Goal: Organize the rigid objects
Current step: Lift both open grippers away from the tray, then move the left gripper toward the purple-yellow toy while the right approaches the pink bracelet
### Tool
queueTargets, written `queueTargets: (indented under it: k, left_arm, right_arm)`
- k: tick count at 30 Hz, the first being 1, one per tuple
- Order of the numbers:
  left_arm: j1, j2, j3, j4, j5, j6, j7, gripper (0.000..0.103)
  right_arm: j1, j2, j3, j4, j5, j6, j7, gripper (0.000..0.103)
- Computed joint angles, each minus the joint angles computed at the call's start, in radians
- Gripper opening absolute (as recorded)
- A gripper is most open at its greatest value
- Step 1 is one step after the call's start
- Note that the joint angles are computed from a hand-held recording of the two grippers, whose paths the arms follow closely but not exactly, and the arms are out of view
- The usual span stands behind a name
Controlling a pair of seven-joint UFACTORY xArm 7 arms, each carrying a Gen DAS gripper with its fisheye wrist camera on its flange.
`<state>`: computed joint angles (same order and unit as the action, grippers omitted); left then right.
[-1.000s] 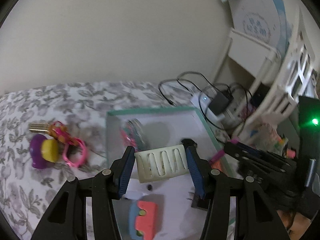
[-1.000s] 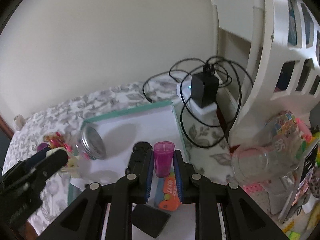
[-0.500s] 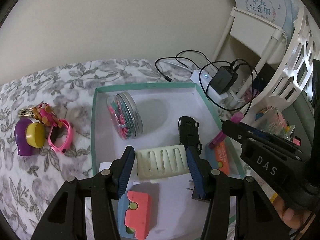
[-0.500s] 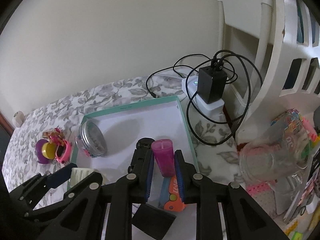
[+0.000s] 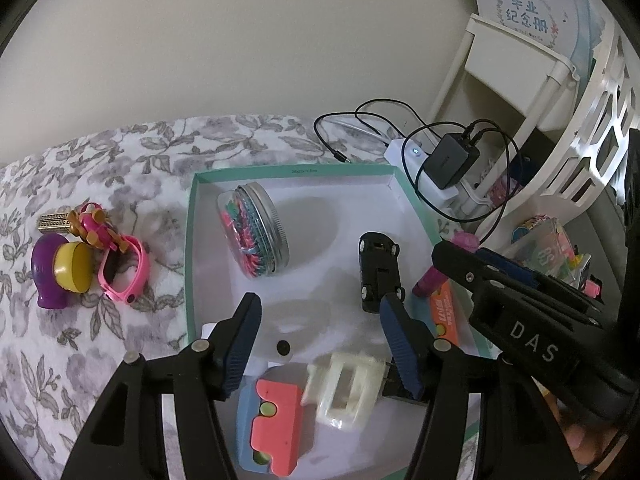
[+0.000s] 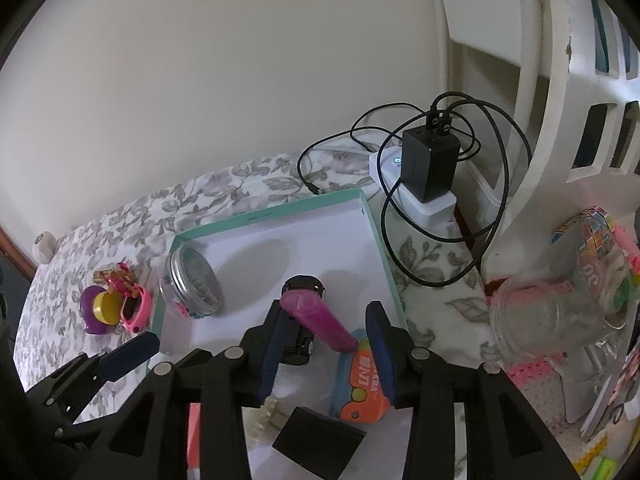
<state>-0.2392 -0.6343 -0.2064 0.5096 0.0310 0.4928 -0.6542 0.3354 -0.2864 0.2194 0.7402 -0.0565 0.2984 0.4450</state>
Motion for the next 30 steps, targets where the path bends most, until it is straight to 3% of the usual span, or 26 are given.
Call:
queueTargets:
  k: [6,10,26,27,28,30]
  left_arm:
    - [0.014,-0.01,-0.005,0.005,0.011,0.016,-0.012,0.065]
    - [0.035,-0.023,-0.016,0.005,0.03,0.029,-0.035,0.078]
    - [0.129,-0.093,-0.037,0.009,0.103,0.102,-0.126,0.078]
    - [0.142,-0.099,-0.039,0.01,0.111,0.12,-0.139,0.08]
    - [0.151,-0.103,-0.04,0.01,0.118,0.131,-0.149,0.089]
    - [0.165,-0.113,-0.042,0.007,0.131,0.143,-0.169,0.093]
  right_arm:
    - [0.009,-0.01,-0.012,-0.01,0.026,-0.014,-0.008,0.061]
    - [0.005,-0.023,-0.011,-0.016,0.03,-0.022,-0.002,0.069]
    - [-0.009,-0.05,-0.005,-0.023,0.034,-0.021,0.006,0.075]
    - [-0.015,-0.048,0.0,-0.022,0.028,-0.017,0.013,0.075]
    - [-0.016,-0.047,0.001,-0.022,0.025,-0.015,0.017,0.078]
    - [-0.015,-0.043,0.001,-0.019,0.021,-0.009,0.019,0.083]
